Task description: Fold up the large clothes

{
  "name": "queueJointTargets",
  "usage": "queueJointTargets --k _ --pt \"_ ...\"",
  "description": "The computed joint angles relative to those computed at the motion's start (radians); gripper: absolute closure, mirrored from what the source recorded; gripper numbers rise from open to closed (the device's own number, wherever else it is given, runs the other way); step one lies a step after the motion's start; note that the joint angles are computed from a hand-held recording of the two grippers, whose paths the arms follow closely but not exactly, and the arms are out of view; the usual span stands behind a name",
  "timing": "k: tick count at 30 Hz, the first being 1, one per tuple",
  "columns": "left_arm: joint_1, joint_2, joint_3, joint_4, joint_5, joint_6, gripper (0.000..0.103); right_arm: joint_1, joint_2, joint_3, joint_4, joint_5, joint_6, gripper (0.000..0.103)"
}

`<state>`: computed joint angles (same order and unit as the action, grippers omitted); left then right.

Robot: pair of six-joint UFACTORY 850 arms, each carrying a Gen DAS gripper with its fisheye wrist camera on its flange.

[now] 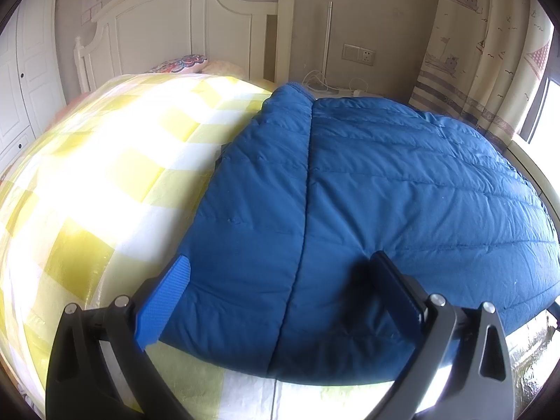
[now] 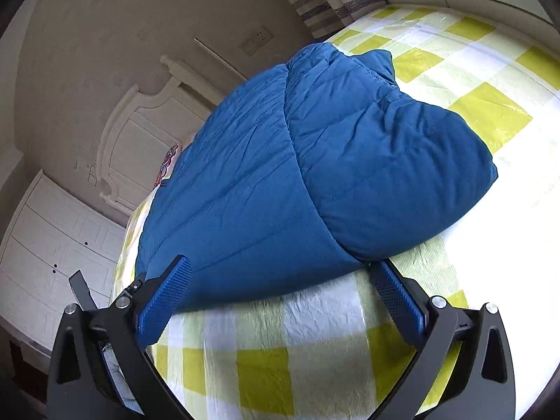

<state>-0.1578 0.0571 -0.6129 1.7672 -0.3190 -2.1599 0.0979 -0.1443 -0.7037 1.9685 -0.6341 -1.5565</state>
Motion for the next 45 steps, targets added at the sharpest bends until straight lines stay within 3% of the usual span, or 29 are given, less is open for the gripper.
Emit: queueJointTargets --k 3,7,9,10,11,13,20,23,26,30,33,37,39,42,43,45 --pt "0.001 -0.002 -0.001 -0.001 0.003 0.003 0.002 0.041 -0.041 -0.051 0.136 0.060 -0.029 0.004" --pt "-0.005 -0.009 -0.008 -0.012 0.009 0.027 0.002 0.100 -0.071 -0.093 0.435 0.159 -0.145 0.004" --pt "-0.010 -0.013 -0.012 -0.021 0.006 0.035 0.002 0.113 -0.092 -0.117 0.484 0.164 -0.152 0.004" --pt "-0.015 -0.014 -0.013 -0.029 0.004 0.038 0.002 0.106 -0.101 -0.115 0.505 0.120 -0.148 0.018" --pt "-0.015 -0.014 -0.013 -0.030 0.005 0.038 0.002 0.090 -0.108 -0.101 0.527 0.068 -0.123 0.042" --pt "-0.021 -0.018 -0.017 -0.049 -0.002 0.053 0.002 0.032 -0.138 -0.066 0.499 -0.124 -0.034 0.056" --pt "-0.081 0.009 -0.011 -0.203 -0.079 0.242 0.003 -0.092 -0.094 0.051 0.355 -0.413 0.036 0.071" --pt "-0.105 0.095 -0.001 -0.211 -0.046 0.252 0.007 -0.154 -0.048 0.115 0.264 -0.460 0.036 0.071" --pt "-0.164 0.117 -0.075 -0.239 -0.072 0.311 0.005 -0.219 0.005 0.177 0.210 -0.478 0.008 0.071" --pt "-0.206 -0.049 -0.309 -0.481 -0.075 0.622 0.002 -0.286 0.090 0.246 0.166 -0.446 -0.045 0.071" --pt "-0.230 -0.285 -0.567 -0.722 -0.173 0.874 0.002 -0.325 0.113 0.272 0.124 -0.439 -0.042 0.071" --pt "-0.224 -0.566 -0.869 -0.911 -0.323 1.064 0.002 -0.332 0.123 0.272 0.094 -0.418 -0.038 0.071" --pt "-0.223 -0.655 -0.949 -0.948 -0.386 1.092 0.002 -0.333 0.122 0.268 0.080 -0.406 -0.028 0.070" --pt "-0.221 -0.659 -0.905 -0.885 -0.354 1.001 0.002 -0.307 0.138 0.255 0.065 -0.310 -0.016 0.064" --pt "-0.221 -0.644 -0.877 -0.847 -0.335 0.951 0.002 -0.299 0.141 0.254 0.064 -0.281 -0.011 0.050" --pt "-0.227 -0.629 -0.844 -0.767 -0.318 0.856 0.002 -0.271 0.159 0.254 0.088 -0.218 -0.026 0.045"
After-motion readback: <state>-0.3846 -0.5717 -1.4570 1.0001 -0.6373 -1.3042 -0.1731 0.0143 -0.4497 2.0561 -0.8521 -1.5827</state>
